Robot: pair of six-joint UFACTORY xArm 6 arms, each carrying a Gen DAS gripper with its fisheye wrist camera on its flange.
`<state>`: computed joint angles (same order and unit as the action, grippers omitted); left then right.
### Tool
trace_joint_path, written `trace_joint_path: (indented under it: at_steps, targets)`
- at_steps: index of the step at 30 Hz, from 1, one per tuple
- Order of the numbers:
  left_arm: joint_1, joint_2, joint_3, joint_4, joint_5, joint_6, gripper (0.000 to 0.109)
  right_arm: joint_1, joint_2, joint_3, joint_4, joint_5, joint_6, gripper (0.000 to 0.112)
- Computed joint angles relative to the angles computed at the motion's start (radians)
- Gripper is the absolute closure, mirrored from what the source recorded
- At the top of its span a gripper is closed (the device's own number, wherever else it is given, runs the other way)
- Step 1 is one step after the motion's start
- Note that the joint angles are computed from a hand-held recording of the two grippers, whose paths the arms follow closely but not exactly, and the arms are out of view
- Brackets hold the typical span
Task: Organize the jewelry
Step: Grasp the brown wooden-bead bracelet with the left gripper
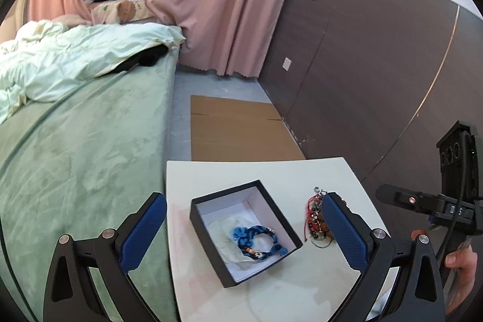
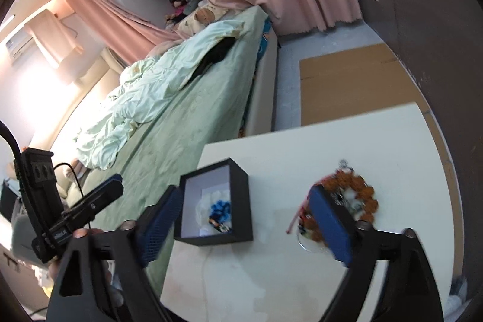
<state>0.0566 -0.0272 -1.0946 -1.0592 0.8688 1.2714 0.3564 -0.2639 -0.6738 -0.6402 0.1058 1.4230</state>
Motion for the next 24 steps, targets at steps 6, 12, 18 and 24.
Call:
trace_joint_path:
  at_steps: [6, 12, 18, 24]
  targets:
    - [-0.057, -0.026, 0.011, 0.047, -0.014, -0.040, 0.006, -0.035, -0.097, 0.096, 0.045, 0.018, 0.009, 0.009]
    - [-0.149, -0.041, 0.020, 0.115, -0.010, -0.080, 0.013, -0.084, -0.199, 0.181, 0.057, 0.026, 0.046, 0.009]
    - [-0.249, -0.005, -0.001, 0.240, -0.013, -0.181, 0.035, -0.136, -0.263, 0.275, 0.192, -0.010, 0.023, 0.009]
    - [-0.325, 0.051, -0.028, 0.353, -0.045, -0.303, 0.049, -0.142, -0.261, 0.355, 0.481, -0.083, -0.138, 0.022]
